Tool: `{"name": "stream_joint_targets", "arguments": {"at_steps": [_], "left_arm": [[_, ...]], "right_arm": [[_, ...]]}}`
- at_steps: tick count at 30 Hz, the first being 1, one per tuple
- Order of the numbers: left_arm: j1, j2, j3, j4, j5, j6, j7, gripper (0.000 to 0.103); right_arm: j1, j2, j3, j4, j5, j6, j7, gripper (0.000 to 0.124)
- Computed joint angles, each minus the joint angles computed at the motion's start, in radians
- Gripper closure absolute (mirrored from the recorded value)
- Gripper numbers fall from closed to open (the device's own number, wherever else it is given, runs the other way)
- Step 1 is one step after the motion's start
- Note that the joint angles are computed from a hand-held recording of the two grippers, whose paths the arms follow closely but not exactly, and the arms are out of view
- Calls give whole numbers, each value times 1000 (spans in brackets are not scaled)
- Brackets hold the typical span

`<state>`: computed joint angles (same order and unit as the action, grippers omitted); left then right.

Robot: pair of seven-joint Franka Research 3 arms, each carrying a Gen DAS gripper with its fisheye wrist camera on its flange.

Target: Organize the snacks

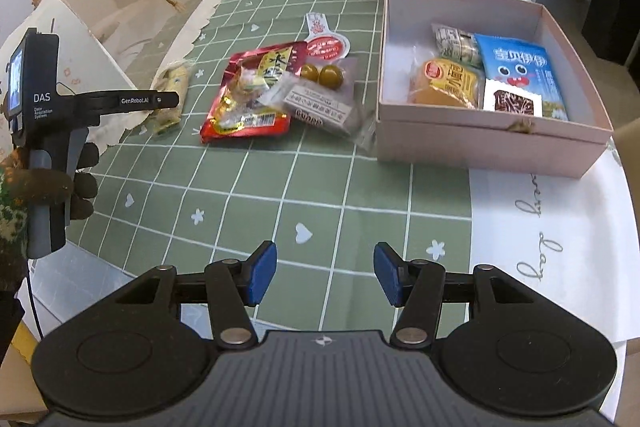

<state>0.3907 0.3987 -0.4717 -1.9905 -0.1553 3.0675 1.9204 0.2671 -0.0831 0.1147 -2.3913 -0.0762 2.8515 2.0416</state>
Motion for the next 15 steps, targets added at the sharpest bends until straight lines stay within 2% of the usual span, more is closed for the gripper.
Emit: {"name": "stream_joint_targets", "arguments": {"at_steps": [4,8,10,11,12,15], "left_arm": [[-121,36,131,93,5,-54,-181,71],[-206,93,212,190,84,-95,-266,68],[-230,102,235,206,122,-106,-293,68],[-229,98,233,200,130,-105,-299,68],[-201,85,202,182,122,-109,-283,68],[-26,34,10,86,-22,-114,-129,68]], "right_arm": [[12,4,-4,-1,44,2,-48,70],[22,6,-3,-2,66,-3,-94,70],[18,9,2,2,35,-9,-91,68],[14,11,5,5,1,-9,-78,68],[7,13,10,8,-51,-5,-55,68],[-18,24,24,28,-269,19,61,63]]}}
